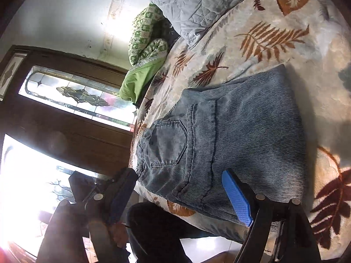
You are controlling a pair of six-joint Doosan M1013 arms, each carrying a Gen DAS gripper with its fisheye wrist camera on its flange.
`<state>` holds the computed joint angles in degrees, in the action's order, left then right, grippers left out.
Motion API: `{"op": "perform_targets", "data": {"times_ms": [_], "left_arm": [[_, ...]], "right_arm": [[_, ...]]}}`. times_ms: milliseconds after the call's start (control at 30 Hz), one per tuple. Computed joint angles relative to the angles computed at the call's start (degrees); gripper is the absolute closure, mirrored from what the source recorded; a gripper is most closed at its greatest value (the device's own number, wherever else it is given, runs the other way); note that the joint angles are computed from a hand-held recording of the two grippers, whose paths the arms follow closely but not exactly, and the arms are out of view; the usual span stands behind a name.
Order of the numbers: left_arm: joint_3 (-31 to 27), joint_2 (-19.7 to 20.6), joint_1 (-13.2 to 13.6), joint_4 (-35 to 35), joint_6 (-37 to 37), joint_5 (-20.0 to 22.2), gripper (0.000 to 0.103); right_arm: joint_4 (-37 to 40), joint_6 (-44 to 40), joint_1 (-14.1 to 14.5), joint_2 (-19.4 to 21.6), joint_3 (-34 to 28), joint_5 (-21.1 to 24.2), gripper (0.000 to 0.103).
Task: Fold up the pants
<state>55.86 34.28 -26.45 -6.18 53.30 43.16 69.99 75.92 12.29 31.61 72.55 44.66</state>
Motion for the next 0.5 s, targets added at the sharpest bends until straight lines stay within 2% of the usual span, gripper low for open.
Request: {"op": "perform_targets", "data": {"times_ms": [100, 133, 200, 267, 367, 500], "left_arm": [[3.2, -1.7, 1.6, 0.0, -4.4, -2.5, 0.032], [4.1, -2.2, 2.3, -0.7, -5.2, -3.2, 0.032], [6.4, -3.2, 3.4, -2.6, -7.4, -5.4, 0.031], [8.8, -4.2, 4.4, -5.8, -9.1, -7.7, 0.031], [11.8, -5.2, 5.6, -11.1, -9.4, -10.3, 0.028], [13.4, -5.3, 6.7, -16.0, -9.3, -10.7, 0.028]], "right_arm": [[-8.5, 9.6, 0.8, 3.0, -2.4, 3.0, 0.021], [-8.4, 9.4, 1.0, 2.3, -1.7, 0.6, 0.021], [-11.3, 11.8, 1.3, 2.0, -3.1, 1.5, 0.021], [-11.4, 10.8, 1.8, 1.8, -4.3, 1.0, 0.021], [-11.6, 8.2, 2.9, 2.9, -7.7, 3.1, 0.021], [-12.1, 9.5, 4.5, 5.9, -12.5, 6.9, 0.021]]}}
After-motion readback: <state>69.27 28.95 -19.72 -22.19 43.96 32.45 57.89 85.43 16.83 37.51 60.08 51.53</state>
